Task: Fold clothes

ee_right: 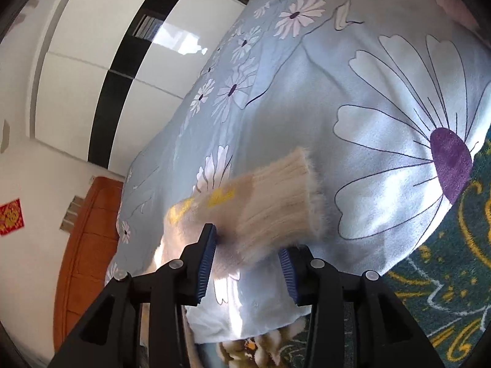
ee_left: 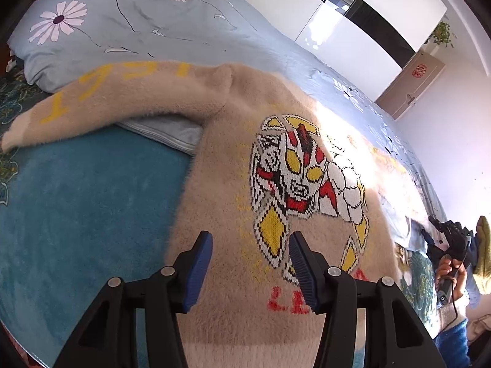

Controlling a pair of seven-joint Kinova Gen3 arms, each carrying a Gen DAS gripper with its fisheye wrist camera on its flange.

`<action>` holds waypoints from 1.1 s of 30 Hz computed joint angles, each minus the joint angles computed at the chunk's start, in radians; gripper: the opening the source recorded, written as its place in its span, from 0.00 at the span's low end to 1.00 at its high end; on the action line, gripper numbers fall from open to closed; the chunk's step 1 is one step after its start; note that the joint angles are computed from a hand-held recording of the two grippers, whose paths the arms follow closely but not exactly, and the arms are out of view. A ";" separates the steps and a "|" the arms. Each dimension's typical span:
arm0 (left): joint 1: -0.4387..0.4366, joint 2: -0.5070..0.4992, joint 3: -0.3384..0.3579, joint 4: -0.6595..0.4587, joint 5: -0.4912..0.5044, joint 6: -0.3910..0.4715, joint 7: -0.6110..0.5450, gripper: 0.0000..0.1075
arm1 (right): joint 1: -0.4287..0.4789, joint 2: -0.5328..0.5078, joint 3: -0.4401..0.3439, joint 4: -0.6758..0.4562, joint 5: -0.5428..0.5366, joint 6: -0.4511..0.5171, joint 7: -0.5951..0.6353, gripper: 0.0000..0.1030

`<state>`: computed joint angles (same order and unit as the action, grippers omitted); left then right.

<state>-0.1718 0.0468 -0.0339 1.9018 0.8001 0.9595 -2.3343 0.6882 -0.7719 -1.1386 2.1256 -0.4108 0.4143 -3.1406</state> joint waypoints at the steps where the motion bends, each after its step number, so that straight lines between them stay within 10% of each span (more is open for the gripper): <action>1: 0.001 0.003 0.001 -0.001 0.003 0.002 -0.001 0.52 | 0.015 -0.001 -0.003 -0.002 -0.006 0.003 -0.011 0.40; 5: 0.012 0.001 0.009 0.001 -0.007 -0.017 -0.004 0.52 | 0.081 0.052 -0.008 -0.113 0.092 0.137 0.082 0.12; 13: 0.012 0.024 0.008 -0.003 -0.034 -0.034 0.043 0.52 | 0.237 0.069 -0.070 -0.284 0.186 0.371 0.316 0.10; 20: 0.024 0.026 0.027 -0.030 -0.073 -0.045 0.059 0.52 | 0.210 0.042 -0.046 -0.139 0.040 0.289 0.322 0.12; 26: 0.073 0.105 0.060 -0.167 -0.146 -0.074 0.150 0.52 | 0.164 0.035 -0.014 -0.144 0.031 0.276 0.324 0.46; 31: -0.016 0.165 0.045 -0.227 -0.096 -0.054 0.256 0.52 | 0.176 0.036 -0.016 -0.142 0.028 0.255 0.311 0.46; 33: -0.059 0.181 0.033 -0.233 -0.080 -0.048 0.296 0.53 | 0.199 0.039 -0.022 -0.154 0.033 0.278 0.301 0.21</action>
<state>-0.2305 0.2273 -0.0012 1.6688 0.7198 0.9117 -2.0379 0.8874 -0.7329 -1.1609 1.9713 -0.3777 0.6922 -2.8396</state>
